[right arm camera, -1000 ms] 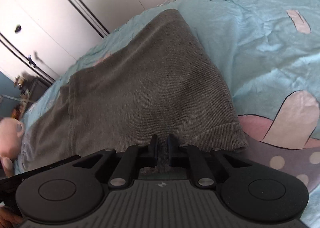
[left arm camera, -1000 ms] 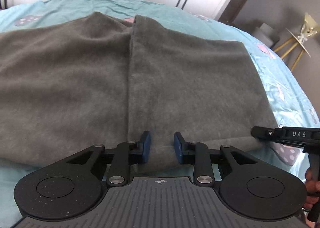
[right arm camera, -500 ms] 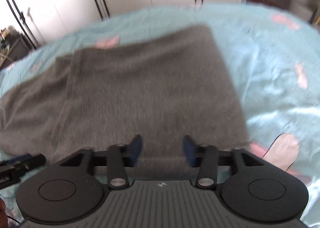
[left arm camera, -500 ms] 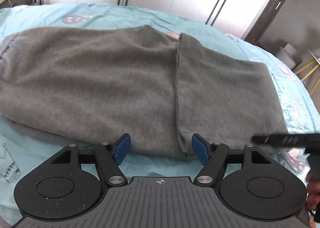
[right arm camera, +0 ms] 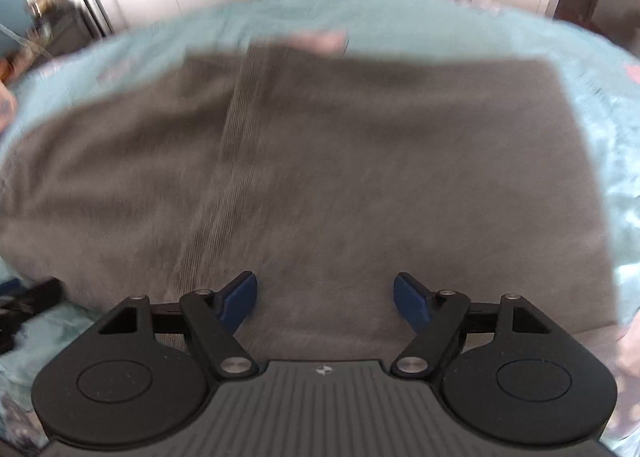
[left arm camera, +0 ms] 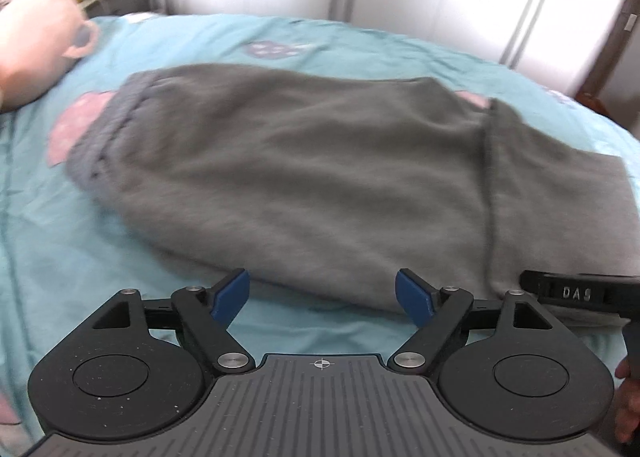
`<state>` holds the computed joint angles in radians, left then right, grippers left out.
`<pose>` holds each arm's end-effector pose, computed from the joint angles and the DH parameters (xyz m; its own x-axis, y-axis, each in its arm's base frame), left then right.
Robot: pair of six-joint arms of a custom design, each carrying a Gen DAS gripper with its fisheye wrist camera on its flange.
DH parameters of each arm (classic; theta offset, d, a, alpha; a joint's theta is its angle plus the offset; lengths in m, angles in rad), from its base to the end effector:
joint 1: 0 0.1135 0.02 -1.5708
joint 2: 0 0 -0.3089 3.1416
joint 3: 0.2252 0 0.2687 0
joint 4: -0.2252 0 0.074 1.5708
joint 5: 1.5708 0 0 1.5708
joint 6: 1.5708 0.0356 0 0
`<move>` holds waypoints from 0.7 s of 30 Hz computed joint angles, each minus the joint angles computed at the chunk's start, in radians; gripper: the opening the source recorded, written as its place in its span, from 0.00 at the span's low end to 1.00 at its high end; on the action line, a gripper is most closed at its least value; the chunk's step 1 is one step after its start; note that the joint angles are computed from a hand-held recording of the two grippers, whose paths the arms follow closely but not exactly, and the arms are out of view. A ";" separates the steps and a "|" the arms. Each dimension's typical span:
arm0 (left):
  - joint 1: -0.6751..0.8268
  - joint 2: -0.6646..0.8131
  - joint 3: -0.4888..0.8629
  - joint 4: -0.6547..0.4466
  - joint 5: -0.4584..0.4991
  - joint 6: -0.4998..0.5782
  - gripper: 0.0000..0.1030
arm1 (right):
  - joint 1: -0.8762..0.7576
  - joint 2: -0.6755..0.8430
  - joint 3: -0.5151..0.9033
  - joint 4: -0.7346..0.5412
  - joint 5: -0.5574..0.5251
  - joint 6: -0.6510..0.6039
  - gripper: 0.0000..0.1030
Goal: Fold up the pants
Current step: 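Grasp the grey waistband with the left tool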
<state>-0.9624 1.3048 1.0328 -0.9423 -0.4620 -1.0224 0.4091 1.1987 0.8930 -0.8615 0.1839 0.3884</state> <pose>0.1526 -0.1913 0.2998 -0.8302 -0.1446 -0.5384 -0.1205 0.9895 -0.0801 0.2029 0.0809 0.2794 -0.9041 0.0139 -0.4272 0.0186 0.9998 -0.0069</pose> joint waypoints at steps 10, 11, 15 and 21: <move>0.263 -0.100 -0.115 0.086 0.148 -0.042 0.84 | -0.005 -0.098 -0.080 0.136 -0.162 0.089 0.77; 0.278 -0.102 -0.122 0.090 0.156 -0.044 0.84 | -0.026 -0.130 -0.093 0.136 -0.175 0.113 0.76; 0.346 -0.144 -0.161 0.113 0.234 -0.067 0.84 | -0.057 -0.174 -0.123 0.178 -0.273 0.140 0.53; 0.601 -0.286 -0.261 0.189 0.447 -0.044 0.84 | 0.010 -0.142 -0.137 0.234 -0.278 0.100 0.50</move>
<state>-0.3614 1.0184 0.7714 -0.7534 -0.0153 -1.0665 0.4192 1.0570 0.7565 -0.6276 -0.0939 0.4879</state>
